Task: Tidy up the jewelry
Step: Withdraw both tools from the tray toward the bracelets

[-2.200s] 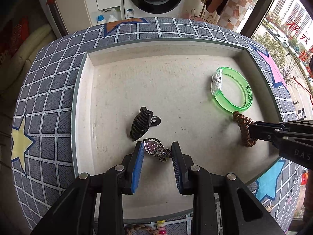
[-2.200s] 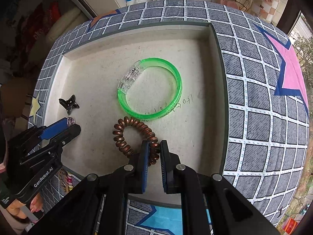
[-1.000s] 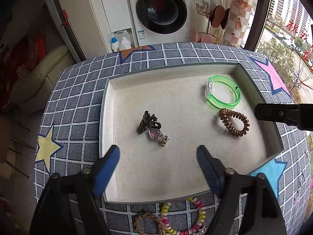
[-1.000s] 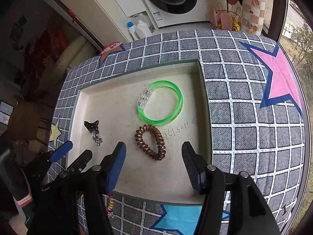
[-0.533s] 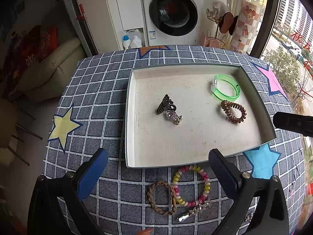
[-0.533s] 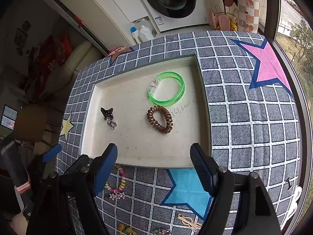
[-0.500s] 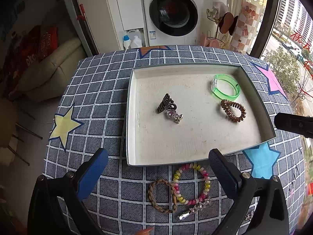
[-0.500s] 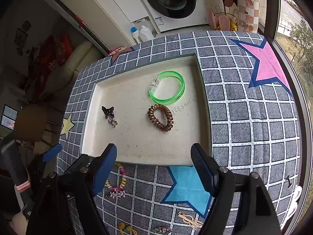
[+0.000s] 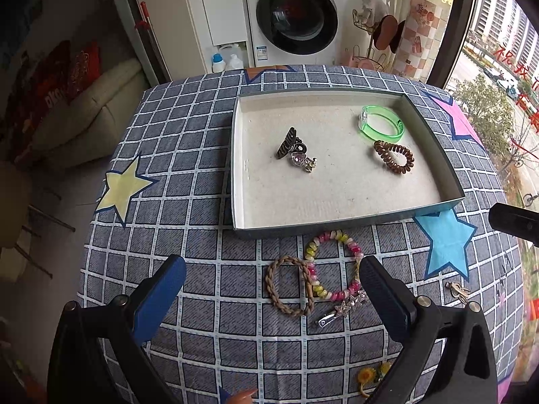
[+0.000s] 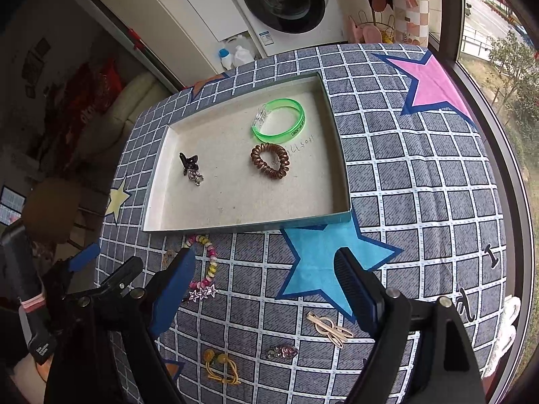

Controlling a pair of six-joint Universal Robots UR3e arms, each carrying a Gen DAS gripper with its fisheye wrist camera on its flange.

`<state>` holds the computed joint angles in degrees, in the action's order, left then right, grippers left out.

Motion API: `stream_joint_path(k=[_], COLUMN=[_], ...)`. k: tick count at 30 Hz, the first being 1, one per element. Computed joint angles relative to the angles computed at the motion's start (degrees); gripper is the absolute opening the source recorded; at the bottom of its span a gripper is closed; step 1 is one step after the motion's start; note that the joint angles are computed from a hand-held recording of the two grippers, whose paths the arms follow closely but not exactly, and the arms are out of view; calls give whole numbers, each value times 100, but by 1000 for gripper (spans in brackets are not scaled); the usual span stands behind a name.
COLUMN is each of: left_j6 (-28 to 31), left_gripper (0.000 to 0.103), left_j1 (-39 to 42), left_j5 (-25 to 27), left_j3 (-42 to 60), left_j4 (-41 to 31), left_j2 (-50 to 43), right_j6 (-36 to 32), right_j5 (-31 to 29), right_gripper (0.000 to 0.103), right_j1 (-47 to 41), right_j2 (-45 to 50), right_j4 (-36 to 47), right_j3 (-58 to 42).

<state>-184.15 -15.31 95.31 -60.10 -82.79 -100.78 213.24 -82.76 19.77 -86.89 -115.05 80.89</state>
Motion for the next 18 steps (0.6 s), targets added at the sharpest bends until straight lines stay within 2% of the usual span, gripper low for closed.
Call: stream_joint_path(k=[12,18], left_j6=[143,152], left_gripper=[103,103], left_j1=[312,520], left_j5=[-182,-409], left_j3=[-1557,-2199], left_j4=[59,9], left_j2=[1042,1408], right_j6=[509,696], right_j5=[-444,-353], right_gripper=[87,87], right_j1=[511,652], right_j2=[-500,-715], right_j4=[-117,-90], right_j3=[696,1079])
